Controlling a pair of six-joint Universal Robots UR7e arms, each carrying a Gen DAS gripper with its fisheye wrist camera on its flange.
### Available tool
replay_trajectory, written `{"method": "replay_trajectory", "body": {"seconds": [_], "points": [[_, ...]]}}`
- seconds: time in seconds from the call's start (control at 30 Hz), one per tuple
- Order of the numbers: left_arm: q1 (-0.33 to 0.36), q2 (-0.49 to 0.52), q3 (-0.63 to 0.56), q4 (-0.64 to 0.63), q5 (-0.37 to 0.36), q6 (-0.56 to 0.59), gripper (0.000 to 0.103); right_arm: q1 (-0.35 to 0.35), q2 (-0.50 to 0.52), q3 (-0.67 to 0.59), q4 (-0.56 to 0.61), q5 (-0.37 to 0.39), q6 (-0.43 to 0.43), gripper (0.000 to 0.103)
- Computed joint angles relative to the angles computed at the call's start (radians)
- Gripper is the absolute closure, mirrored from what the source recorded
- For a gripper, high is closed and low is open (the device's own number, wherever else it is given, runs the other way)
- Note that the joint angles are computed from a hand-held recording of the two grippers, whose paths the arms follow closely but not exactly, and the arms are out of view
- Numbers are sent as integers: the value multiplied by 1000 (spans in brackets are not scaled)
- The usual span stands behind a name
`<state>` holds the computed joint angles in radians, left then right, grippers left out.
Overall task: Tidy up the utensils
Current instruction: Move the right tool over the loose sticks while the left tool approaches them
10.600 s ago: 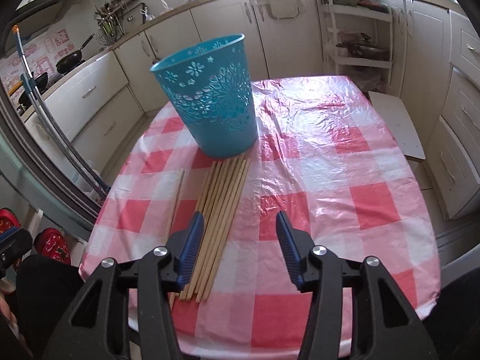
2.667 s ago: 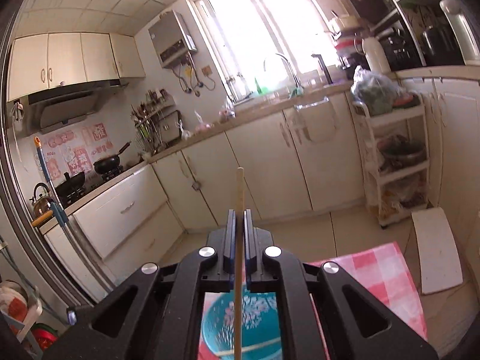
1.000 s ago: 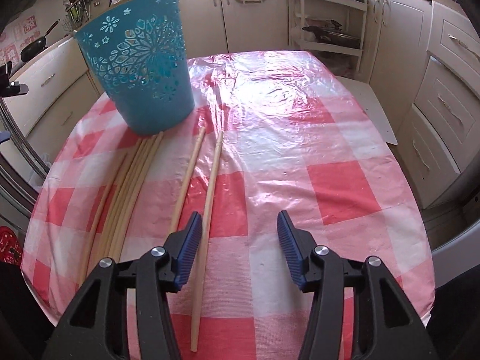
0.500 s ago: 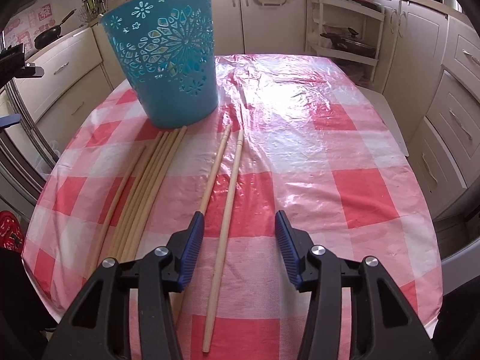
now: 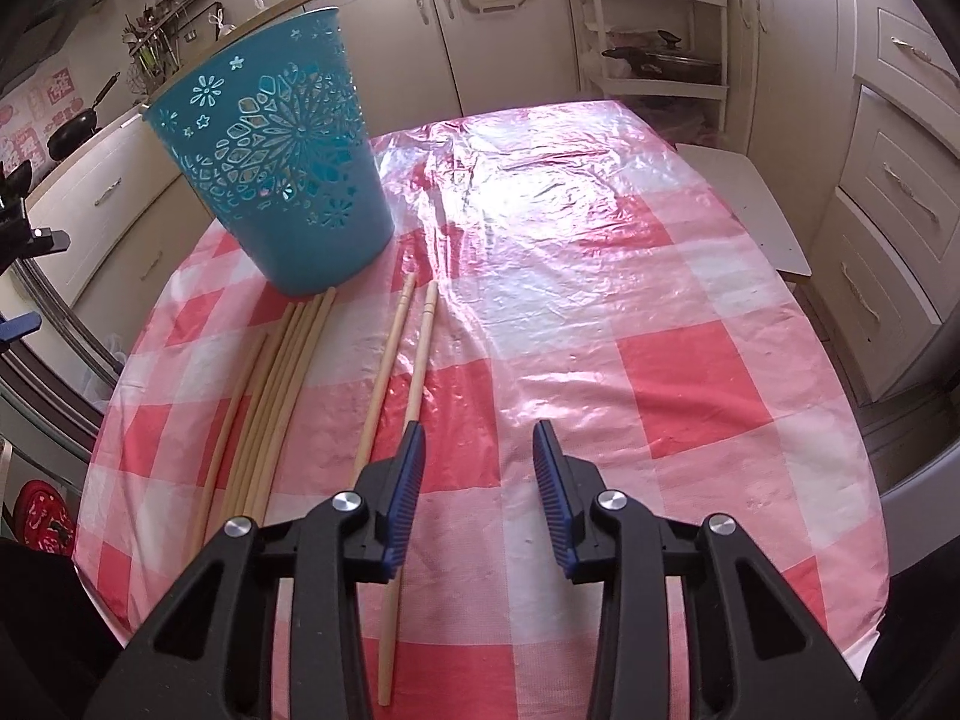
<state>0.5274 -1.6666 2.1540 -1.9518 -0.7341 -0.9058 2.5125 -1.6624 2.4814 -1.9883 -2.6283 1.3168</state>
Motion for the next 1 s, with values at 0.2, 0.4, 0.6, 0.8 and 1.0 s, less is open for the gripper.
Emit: {"method": "replay_trajectory", "body": {"seconds": [0.2,0.4,0.6,0.8,1.0], "points": [[-11,37,8,31,-58,47,9,-19,17,7,-79,6,-79,66],[-40,71,53,51,-154,91,9,-90,90,-7,-176,-23,-236,67],[-94,121,110,-7,-220,127,9,-126,116,-29,-183,-24,-359,89],[-131,199,127,-47,-213,162,9,-129,66,12,-270,-5,-400,92],[-144,242,129,-67,-207,170,9,-138,51,27,-332,13,-431,91]]}}
